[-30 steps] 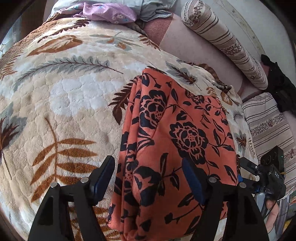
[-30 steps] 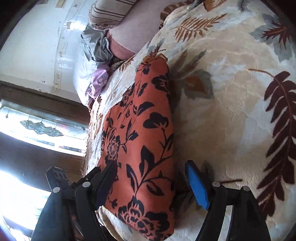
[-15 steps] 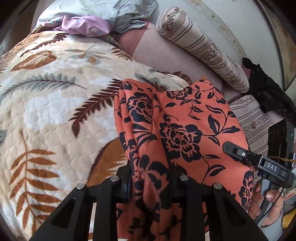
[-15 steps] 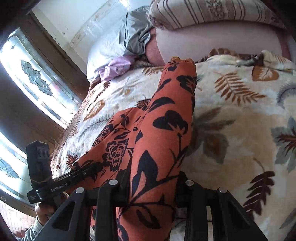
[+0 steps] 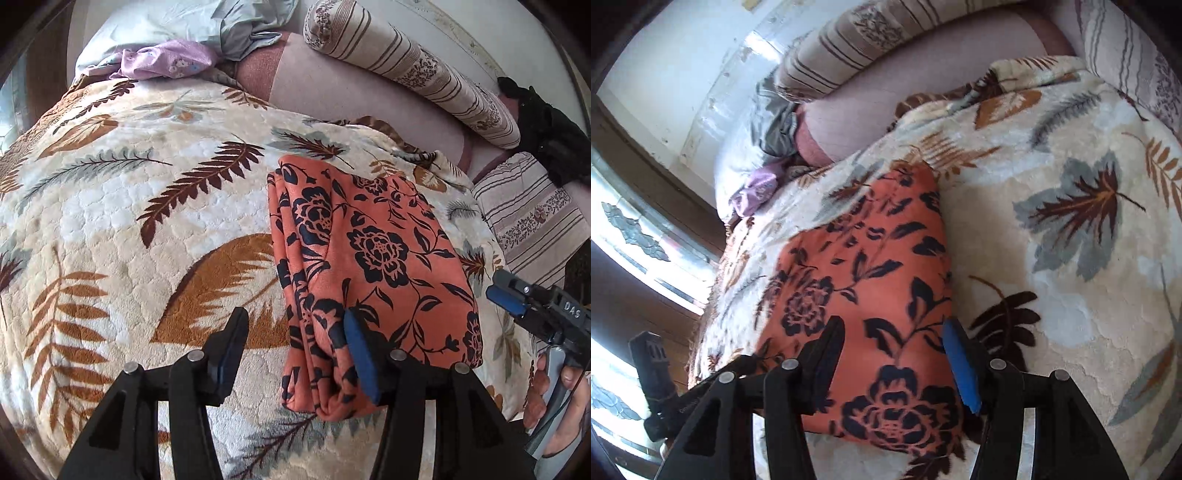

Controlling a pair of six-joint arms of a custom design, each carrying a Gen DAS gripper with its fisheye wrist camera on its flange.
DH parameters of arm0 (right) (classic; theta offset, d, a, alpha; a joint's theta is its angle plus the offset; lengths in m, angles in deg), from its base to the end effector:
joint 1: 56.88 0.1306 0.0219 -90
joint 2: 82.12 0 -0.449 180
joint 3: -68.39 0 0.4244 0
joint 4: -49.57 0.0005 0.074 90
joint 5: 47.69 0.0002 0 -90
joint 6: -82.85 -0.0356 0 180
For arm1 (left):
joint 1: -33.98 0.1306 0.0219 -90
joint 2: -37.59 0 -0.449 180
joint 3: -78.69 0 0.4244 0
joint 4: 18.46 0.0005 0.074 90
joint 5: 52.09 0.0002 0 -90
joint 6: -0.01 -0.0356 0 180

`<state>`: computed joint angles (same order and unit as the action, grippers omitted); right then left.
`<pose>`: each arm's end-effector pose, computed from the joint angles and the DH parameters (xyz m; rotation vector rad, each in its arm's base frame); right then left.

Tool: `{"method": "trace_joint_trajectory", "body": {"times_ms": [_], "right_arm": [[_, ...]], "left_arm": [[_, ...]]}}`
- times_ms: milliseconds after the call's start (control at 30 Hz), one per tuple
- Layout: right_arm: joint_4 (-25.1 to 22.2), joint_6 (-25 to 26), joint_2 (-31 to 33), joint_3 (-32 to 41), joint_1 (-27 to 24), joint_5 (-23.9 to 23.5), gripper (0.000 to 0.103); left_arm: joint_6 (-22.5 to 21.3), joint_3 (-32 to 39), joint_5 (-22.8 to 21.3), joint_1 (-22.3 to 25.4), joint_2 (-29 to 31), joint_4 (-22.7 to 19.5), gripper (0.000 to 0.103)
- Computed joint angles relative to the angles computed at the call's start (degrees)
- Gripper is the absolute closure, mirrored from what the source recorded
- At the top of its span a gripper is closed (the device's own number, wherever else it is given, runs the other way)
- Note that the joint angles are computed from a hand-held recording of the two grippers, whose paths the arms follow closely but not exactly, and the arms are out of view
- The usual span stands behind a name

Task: Fold small clothes
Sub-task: 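Lower the folded blouse onto the quilt and open both grippers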

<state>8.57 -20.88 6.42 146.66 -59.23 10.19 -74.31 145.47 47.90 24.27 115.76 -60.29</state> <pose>0.4934 -0.0018 0.4224 0.0959 2.4276 0.7767 0.4040 -0.0759 0.3988 -0.0582 2.5243 -0.3996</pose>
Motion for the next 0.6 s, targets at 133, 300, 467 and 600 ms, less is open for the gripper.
{"method": "trace_joint_trajectory", "body": {"times_ms": [133, 300, 467, 600], "right_arm": [[0.8, 0.0, 0.4, 0.9, 2.9, -6.8, 0.026], [-1.9, -3.1, 2.9, -1.0, 4.5, -6.7, 0.025], [-0.5, -4.0, 2.5, -0.4, 5.3, -6.9, 0.025], [-4.0, -4.0, 4.8, 2.0, 5.8, -5.9, 0.024]], "left_arm": [[1.1, -0.8, -3.2, -1.4, 2.5, -2.7, 0.047], [2.8, -1.6, -2.2, -0.6, 0.0, -2.7, 0.046], [2.4, -2.2, -5.3, -1.3, -0.5, -3.5, 0.04], [2.1, -2.3, -6.3, -1.5, -1.9, -3.8, 0.038]]}}
